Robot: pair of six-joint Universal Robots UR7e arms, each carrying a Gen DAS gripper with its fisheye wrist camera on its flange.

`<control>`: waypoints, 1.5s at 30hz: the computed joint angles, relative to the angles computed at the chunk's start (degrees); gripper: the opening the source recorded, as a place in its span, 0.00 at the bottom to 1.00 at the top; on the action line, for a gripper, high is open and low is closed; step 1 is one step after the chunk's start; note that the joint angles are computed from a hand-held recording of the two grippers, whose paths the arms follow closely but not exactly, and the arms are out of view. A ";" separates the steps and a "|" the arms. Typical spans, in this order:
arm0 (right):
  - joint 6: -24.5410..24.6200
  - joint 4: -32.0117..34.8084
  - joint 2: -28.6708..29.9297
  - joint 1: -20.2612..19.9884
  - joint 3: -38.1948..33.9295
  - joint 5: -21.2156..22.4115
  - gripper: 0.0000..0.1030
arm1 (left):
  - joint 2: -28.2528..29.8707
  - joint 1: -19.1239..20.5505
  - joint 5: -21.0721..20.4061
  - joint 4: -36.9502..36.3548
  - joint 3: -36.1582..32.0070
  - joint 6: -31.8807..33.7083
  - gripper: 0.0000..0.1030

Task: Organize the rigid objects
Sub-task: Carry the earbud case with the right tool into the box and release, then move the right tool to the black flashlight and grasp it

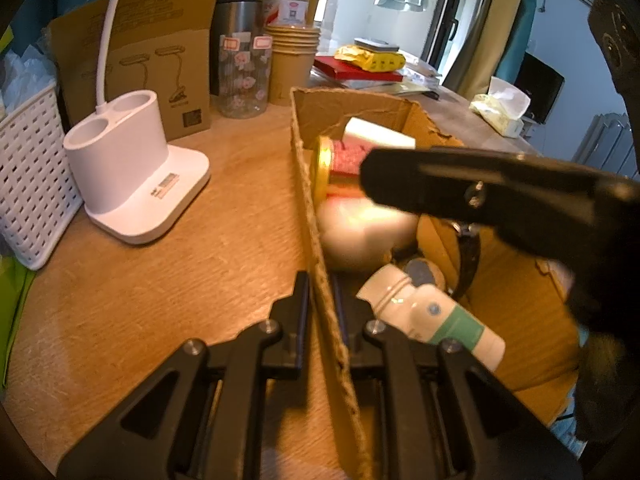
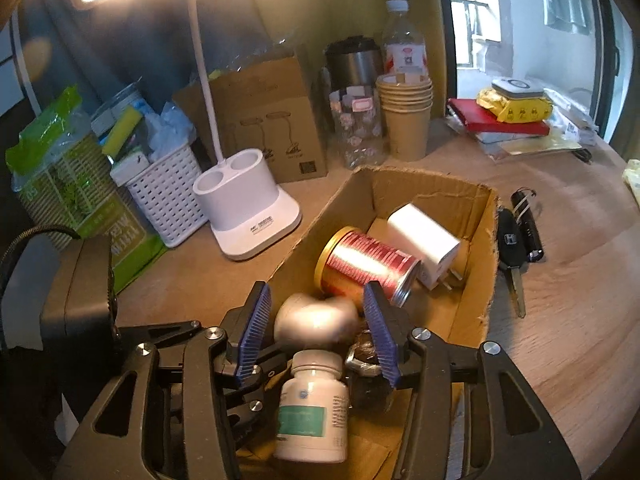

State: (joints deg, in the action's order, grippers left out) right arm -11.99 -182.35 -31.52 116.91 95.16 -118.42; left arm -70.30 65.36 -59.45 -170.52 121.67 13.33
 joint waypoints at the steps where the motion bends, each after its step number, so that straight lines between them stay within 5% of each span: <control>1: 0.16 -0.52 -0.16 -0.09 0.19 0.33 0.54 | -0.09 -0.05 -0.06 -0.03 0.07 0.08 0.12; 15: -0.88 -8.87 -2.60 0.06 3.24 -0.58 0.54 | -0.28 -0.20 0.04 0.23 0.10 -0.04 0.12; 28: -4.42 -18.13 -4.58 -1.48 6.09 -8.67 0.54 | -0.30 -0.21 0.04 0.26 0.09 -0.02 0.13; 45: -7.62 -22.44 -4.62 -4.65 6.59 -12.37 0.54 | -0.29 -0.19 0.02 0.29 0.06 -0.03 0.13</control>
